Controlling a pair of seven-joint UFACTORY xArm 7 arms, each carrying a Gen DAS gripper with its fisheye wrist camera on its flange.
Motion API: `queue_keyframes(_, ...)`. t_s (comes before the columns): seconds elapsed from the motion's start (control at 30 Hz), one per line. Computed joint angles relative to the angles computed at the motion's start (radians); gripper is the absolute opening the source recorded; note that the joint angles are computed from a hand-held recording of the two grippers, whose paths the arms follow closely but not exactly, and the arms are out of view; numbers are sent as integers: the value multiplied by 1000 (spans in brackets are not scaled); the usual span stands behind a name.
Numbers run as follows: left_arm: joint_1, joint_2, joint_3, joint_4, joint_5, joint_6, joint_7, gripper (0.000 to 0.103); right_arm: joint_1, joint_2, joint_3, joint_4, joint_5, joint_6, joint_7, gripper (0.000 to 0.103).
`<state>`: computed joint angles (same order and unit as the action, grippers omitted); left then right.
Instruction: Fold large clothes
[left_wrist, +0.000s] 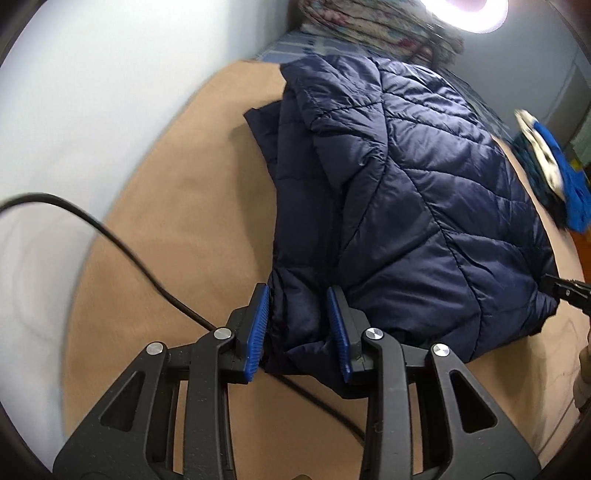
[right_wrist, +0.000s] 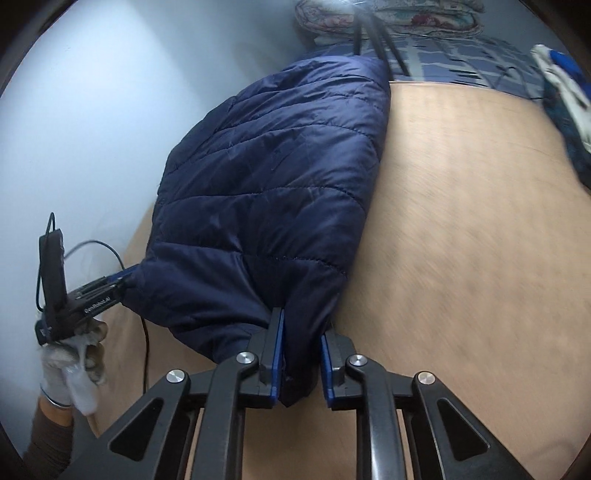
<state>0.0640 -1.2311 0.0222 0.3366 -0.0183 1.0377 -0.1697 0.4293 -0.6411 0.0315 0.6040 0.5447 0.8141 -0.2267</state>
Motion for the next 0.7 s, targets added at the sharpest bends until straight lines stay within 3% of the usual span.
queue_keyframes(0.17, -77, -138, -74, -7, -52, 145, -58, 32, -53, -192, -28, -91, -69, 125, 28, 14)
queue_keyframes(0.33, -161, -209, -135, 10, -65, 232, -96, 32, -93, -333, -28, -135, -125, 227, 55, 14)
queue_keyframes(0.4, -172, -229, -133, 26, -56, 251, -99, 32, -98, -372, -15, -141, -153, 243, 56, 22)
queue_keyframes(0.47, -175, -256, -125, 50, -50, 262, -102, 32, -102, -381, -13, -122, -169, 257, 63, 40)
queue_keyframes(0.57, -163, -287, -75, 96, -39, 259, -87, 32, -96, -447, -14, -107, -190, 244, 31, 54)
queue_keyframes(0.7, -139, -194, -44, 154, -34, 141, -52, 32, -89, -471, 13, -93, -242, 80, -42, 55)
